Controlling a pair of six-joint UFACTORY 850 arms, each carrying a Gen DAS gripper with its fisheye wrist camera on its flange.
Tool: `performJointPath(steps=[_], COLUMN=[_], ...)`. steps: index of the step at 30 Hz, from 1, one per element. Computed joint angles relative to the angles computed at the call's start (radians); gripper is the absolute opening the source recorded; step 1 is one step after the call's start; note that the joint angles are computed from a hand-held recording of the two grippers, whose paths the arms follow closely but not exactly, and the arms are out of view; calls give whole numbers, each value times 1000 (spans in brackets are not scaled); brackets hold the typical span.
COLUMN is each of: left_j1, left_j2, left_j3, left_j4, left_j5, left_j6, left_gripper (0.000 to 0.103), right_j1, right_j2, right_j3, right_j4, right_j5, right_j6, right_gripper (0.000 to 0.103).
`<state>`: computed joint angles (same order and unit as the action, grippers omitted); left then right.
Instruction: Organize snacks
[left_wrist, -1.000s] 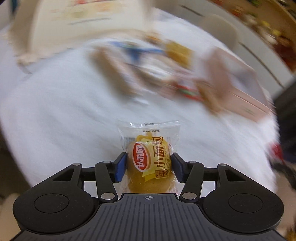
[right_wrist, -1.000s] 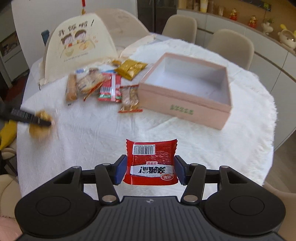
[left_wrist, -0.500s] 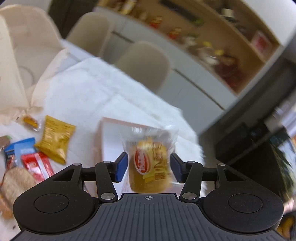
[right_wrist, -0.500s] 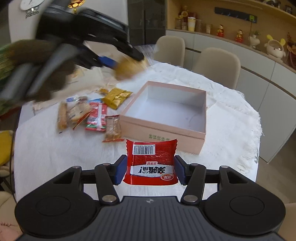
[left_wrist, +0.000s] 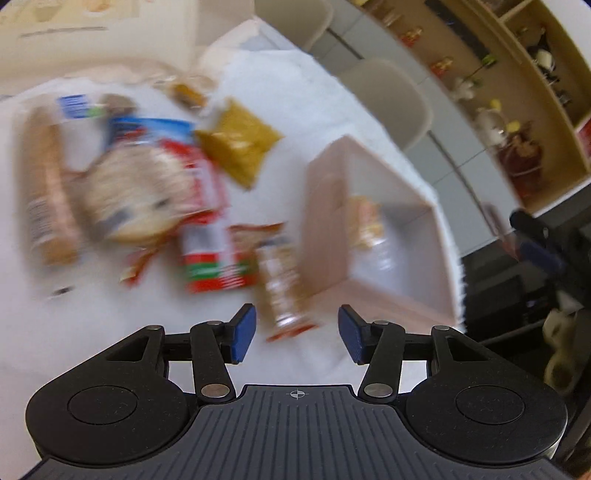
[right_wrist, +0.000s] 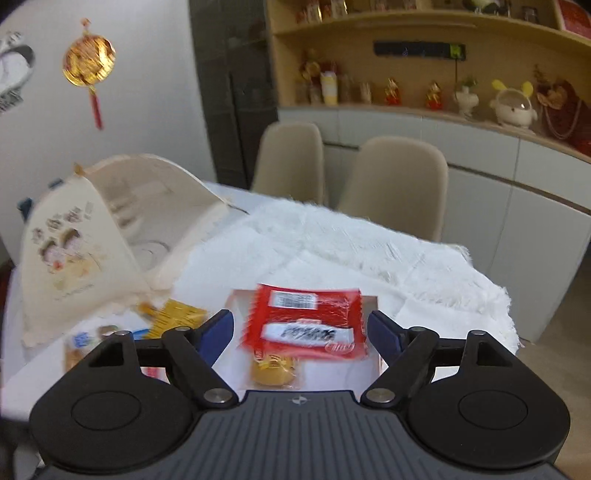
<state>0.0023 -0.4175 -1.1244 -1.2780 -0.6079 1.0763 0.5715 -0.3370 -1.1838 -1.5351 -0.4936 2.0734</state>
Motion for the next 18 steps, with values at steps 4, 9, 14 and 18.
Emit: performJointPath(steps=[4, 9, 14, 18], left_j1=[56, 125, 156, 176], left_j2=[41, 28, 16, 10], left_j3=[56, 73, 65, 64], left_j4=[22, -1, 45, 59], left_j5=[28, -10, -53, -58], left_j6=[35, 26, -2, -9], left_gripper=[55, 55, 55, 55], right_j1=[26, 52, 35, 36], right_j2=[-13, -107, -194, -269], right_j3=[49, 27, -67, -165], right_j4=[-56, 118, 283, 397], right_j5=[130, 201, 240, 296], right_j6=[68, -90, -225, -327], right_gripper=[80, 80, 80, 80])
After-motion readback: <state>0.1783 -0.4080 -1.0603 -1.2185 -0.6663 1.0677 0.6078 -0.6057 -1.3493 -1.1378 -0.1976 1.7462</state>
